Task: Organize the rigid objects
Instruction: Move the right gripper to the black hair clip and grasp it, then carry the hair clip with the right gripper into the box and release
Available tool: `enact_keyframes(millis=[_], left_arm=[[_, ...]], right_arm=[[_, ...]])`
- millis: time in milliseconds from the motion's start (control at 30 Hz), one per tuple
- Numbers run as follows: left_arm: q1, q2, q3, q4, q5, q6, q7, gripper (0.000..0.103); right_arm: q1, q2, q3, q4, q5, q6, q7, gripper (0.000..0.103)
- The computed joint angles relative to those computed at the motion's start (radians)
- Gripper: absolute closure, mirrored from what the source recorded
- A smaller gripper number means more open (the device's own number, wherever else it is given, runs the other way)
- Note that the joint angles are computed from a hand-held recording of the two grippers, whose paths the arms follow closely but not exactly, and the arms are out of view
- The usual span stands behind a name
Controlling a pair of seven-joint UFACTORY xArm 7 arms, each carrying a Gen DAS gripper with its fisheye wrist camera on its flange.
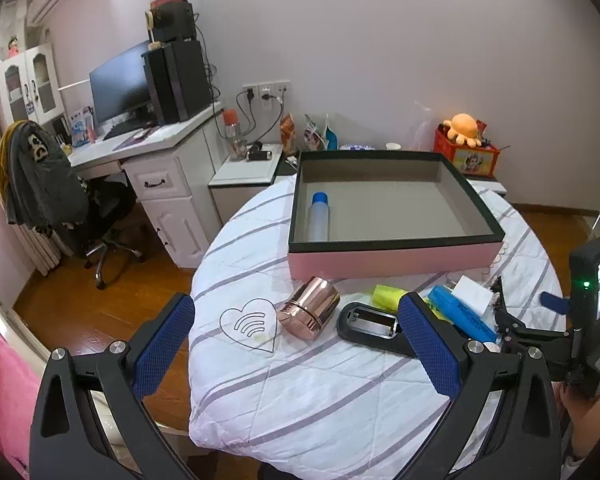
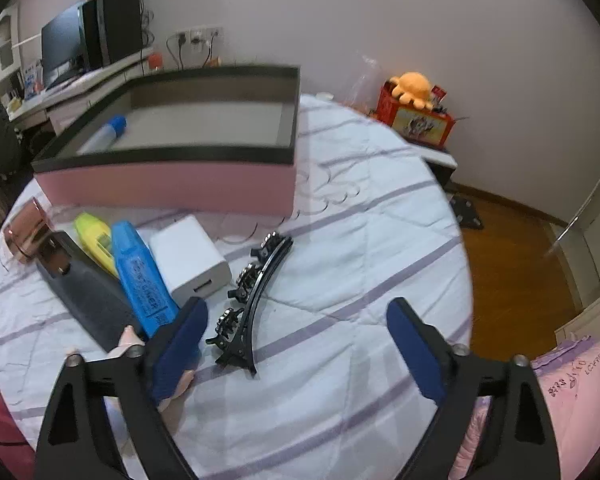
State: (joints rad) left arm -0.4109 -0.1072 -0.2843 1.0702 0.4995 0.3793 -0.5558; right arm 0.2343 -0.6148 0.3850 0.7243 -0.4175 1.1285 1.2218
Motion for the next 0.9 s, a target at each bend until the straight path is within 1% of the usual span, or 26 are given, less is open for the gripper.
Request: enact_keyframes(millis=[33, 67, 100, 167, 200, 300, 400, 467, 533, 733, 900], left_arm=[[0.0, 0.008, -0.001, 0.006, 0.001, 0.004, 0.001, 0.0], [-0.001, 0.017, -0.002, 0.013, 0.008, 0.008, -0.004, 0.0], [-0.003, 0.024, 0.0, 0.017, 0.007, 0.011, 0.0, 0.0], [-0.01, 0.038, 0.005, 0.027, 0.005, 0.017, 0.009, 0.0], [-0.013, 0.043, 0.008, 0.03, 0.005, 0.019, 0.011, 0.0], [-0.023, 0.062, 0.016, 0.044, -0.004, 0.026, 0.022, 0.0], [-0.033, 0.081, 0.024, 0.058, -0.008, 0.032, 0.03, 0.0], [-0.041, 0.091, 0.03, 0.063, -0.025, 0.031, 0.05, 0.0], [-0.047, 0.095, 0.034, 0.065, -0.034, 0.03, 0.062, 0.0], [-0.059, 0.1, 0.041, 0.065, -0.055, 0.025, 0.082, 0.0], [-0.059, 0.095, 0.043, 0.058, -0.085, 0.004, 0.104, 0.0]], right_arm=[[0.006, -0.001, -0.015, -0.01, 0.01, -0.022, -0.01, 0.026], [0.007, -0.001, -0.022, -0.022, 0.014, -0.047, -0.01, 0.029], [0.006, 0.004, -0.03, -0.025, 0.019, -0.06, -0.018, 0.029], [0.004, 0.003, -0.044, -0.039, 0.026, -0.096, -0.03, 0.037], [0.002, 0.005, -0.051, -0.045, 0.032, -0.114, -0.036, 0.038], [-0.003, 0.004, -0.062, -0.057, 0.046, -0.14, -0.062, 0.045], [-0.006, -0.007, -0.073, -0.072, 0.064, -0.167, -0.089, 0.058], [-0.005, -0.016, -0.079, -0.079, 0.078, -0.181, -0.111, 0.074], [-0.003, -0.026, -0.087, -0.086, 0.095, -0.197, -0.138, 0.084], [-0.022, -0.057, -0.069, -0.098, 0.112, -0.2, -0.152, 0.084], [-0.028, -0.095, -0.047, -0.086, 0.112, -0.173, -0.15, 0.084]])
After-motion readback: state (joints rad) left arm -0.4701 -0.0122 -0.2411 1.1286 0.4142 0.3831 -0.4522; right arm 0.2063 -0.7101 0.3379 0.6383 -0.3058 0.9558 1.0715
